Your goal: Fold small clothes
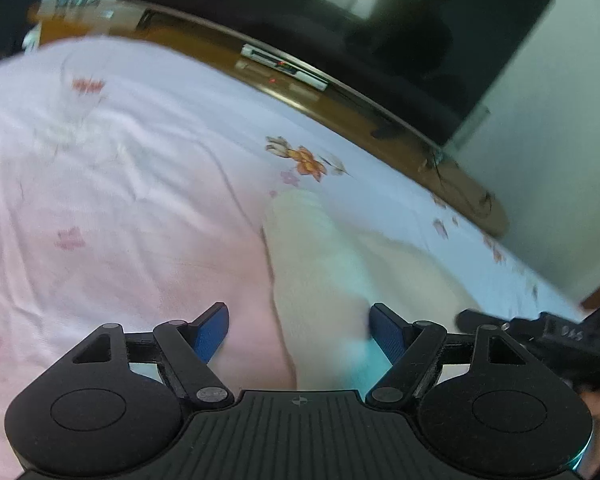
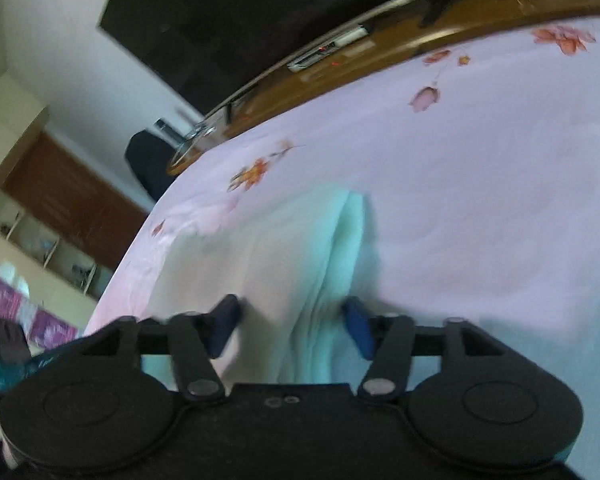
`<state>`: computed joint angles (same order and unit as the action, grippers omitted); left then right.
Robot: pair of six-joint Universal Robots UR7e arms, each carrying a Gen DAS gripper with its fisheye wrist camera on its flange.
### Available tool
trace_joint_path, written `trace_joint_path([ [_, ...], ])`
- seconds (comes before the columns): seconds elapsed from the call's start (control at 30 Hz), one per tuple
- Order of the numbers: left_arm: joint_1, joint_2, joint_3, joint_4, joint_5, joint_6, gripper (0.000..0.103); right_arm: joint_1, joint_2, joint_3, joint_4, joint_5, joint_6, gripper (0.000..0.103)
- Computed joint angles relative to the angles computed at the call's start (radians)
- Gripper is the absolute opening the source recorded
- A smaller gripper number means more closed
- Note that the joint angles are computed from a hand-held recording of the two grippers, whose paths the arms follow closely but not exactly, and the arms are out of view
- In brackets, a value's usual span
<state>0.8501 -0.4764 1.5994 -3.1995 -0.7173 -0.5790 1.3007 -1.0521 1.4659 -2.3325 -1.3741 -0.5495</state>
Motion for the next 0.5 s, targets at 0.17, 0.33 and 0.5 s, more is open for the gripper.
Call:
trace_joint_path([
  [0.17, 0.020, 0.059, -0.060, -0.062, 0.018, 0.085, 0.077, -0.017, 0.059, -0.090, 0.114, 0.088, -0.027, 0.028],
  [0.33, 0.012, 0.134, -0.190, 0.023, 0.118, 0.247, 0.077, -0.022, -0.030, 0.062, -0.108, 0.118, -0.344, 0.019],
  [0.5, 0.008, 0.145, -0.241, 0.156, 0.177, 0.219, 0.090, -0.008, 0.018, -0.015, -0.096, -0.010, -0.239, 0.030],
])
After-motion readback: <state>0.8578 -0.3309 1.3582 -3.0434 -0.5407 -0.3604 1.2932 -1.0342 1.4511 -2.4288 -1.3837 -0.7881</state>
